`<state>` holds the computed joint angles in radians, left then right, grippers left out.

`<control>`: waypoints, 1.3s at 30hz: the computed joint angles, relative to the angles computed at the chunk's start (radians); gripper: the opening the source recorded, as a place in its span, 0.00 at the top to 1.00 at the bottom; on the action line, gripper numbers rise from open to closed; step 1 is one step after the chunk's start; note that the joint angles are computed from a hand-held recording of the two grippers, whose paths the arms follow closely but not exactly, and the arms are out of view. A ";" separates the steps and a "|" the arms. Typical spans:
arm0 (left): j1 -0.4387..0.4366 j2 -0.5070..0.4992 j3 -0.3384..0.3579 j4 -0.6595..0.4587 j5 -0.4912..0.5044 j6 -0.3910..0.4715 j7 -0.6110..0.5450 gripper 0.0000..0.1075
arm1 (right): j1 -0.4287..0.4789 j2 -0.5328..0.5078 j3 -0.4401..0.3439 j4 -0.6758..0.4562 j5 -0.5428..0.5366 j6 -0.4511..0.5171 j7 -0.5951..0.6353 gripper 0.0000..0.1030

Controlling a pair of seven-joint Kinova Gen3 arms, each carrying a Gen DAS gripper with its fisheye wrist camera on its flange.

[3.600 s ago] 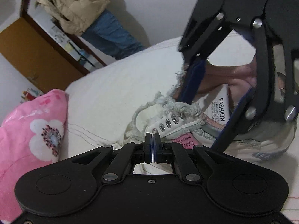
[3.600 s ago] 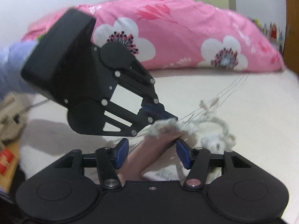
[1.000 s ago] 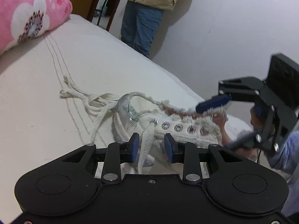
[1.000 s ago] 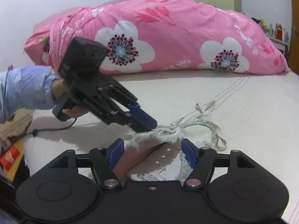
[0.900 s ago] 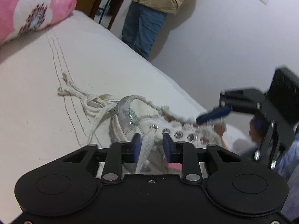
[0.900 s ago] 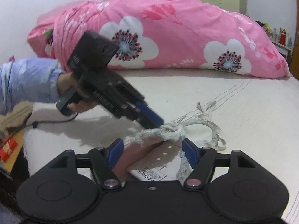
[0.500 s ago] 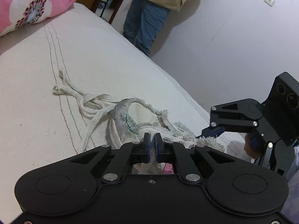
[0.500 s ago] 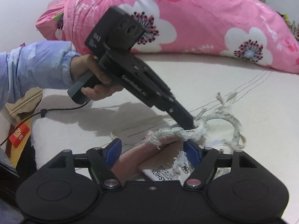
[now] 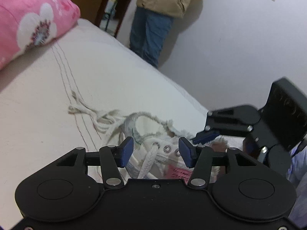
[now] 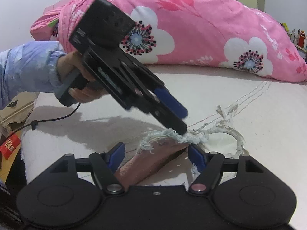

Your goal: Lace up shoes with both hands

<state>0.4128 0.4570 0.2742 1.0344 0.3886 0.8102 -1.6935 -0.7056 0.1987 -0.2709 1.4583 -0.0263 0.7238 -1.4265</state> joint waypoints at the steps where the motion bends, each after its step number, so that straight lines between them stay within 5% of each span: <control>1: 0.002 -0.001 0.004 -0.014 -0.012 0.016 0.018 0.53 | -0.005 -0.006 -0.002 0.007 0.004 -0.009 0.000 0.32; 10: 0.284 0.112 -0.141 -0.382 -0.333 0.374 0.145 0.56 | -0.024 -0.003 -0.011 0.010 0.017 -0.042 0.019 0.31; 14: 0.312 0.145 -0.141 -0.449 -0.385 0.444 0.165 0.75 | 0.046 0.012 -0.108 0.004 0.062 -0.049 -0.009 0.31; 19: 0.297 0.113 -0.135 -0.379 -0.370 0.395 0.160 0.80 | 0.177 0.001 -0.281 0.010 0.189 -0.016 -0.093 0.32; 25: 0.257 0.051 -0.113 -0.238 -0.332 0.278 0.193 0.81 | -0.042 -0.092 -0.058 0.035 0.433 0.032 -0.250 0.34; 28: 0.259 0.031 -0.110 -0.192 -0.341 0.230 0.209 0.81 | -0.157 -0.044 0.033 -0.028 0.539 0.099 -0.306 0.53; 31: 0.254 0.002 -0.106 -0.126 -0.346 0.169 0.229 0.83 | -0.146 0.037 0.002 -0.114 0.530 0.188 -0.238 0.77; 35: 0.234 -0.024 -0.094 -0.066 -0.334 0.116 0.250 0.84 | -0.200 0.076 0.043 -0.117 0.533 0.184 -0.129 0.81; 39: 0.220 -0.043 -0.082 -0.017 -0.324 0.065 0.264 0.84 | -0.189 0.139 0.039 -0.226 0.425 0.287 -0.043 0.82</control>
<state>0.6329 0.4144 0.1921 1.0173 0.0643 0.8754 -1.4298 -0.8945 0.3381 -0.2323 1.2323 0.3982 1.0109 -1.4691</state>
